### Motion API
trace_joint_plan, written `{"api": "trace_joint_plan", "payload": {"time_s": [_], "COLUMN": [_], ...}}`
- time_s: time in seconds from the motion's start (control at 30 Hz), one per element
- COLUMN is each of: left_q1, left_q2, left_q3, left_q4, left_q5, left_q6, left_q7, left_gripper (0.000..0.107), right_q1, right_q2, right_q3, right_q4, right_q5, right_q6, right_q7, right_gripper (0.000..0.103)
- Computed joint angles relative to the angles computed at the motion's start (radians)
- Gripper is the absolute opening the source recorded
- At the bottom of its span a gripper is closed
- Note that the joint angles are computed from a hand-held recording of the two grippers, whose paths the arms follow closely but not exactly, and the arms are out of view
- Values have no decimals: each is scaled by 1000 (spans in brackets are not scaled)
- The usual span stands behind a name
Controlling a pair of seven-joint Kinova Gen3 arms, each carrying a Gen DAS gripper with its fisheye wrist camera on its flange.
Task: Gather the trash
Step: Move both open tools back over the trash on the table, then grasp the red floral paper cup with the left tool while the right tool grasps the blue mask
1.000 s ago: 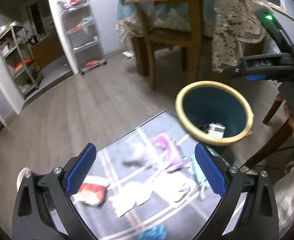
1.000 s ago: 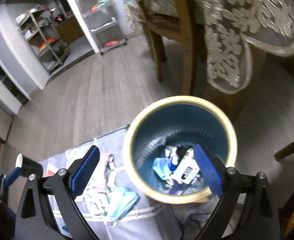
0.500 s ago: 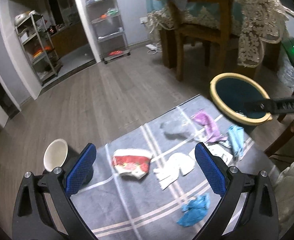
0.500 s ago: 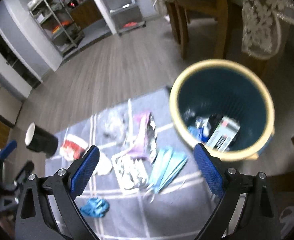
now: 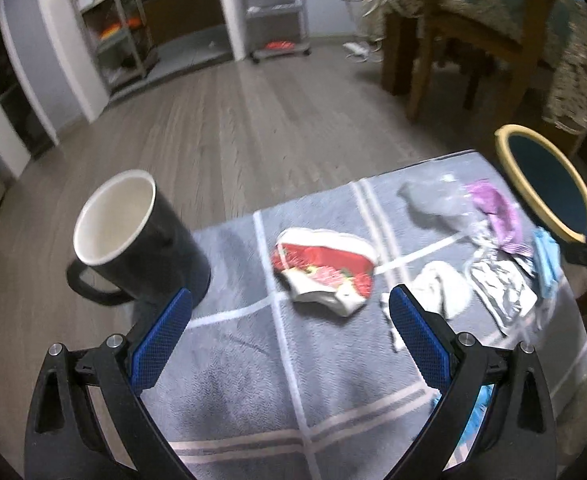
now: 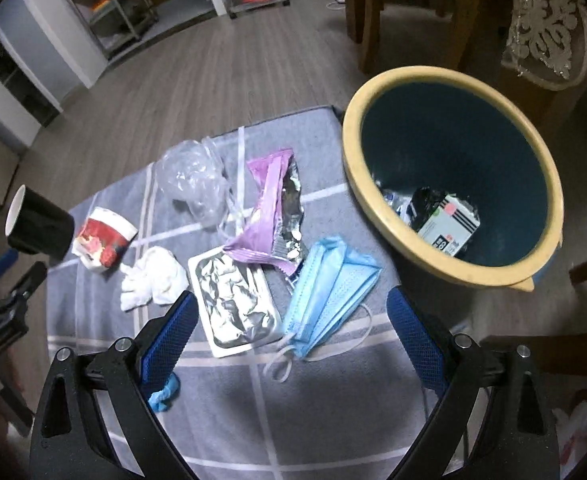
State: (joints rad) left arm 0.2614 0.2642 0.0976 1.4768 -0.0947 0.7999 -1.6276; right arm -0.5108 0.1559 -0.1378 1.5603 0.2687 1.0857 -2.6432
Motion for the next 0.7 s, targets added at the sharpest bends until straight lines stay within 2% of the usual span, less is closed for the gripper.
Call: {"api": "trace_joint_plan", "payload": {"time_s": [0.13,0.23,0.3,0.37,0.57,0.7], "left_q1": [1,-4,-4,-8,-3,5], "left_q2": [56,89,106,121,165,180], "left_q3": [-13,-11,-9,-5,-3,13], "left_q4": [-26,-39,-45,-54,-81,-93], "left_q5": [3,15,23,35,52,58], "left_q6": [10,18,19,16,15,4], "left_q7": [47,50,50,44,36,-9], "left_gripper": [97,97,97,97,97,97], "right_q1": [1,16,16,20,39,41], "right_q2": [28,34,45,56,72,84], "right_q3": [1,5,9,13,22,25], "right_q4": [-8,7,0,-3,10,10], "right_q5": [-18,-63,-70,-85,-133,-143], "right_q6": [12,-19,-9,0,-9,-8], "right_q7": [12,27,29,34,49,54], "right_gripper": [94,93,88,81,79,77]}}
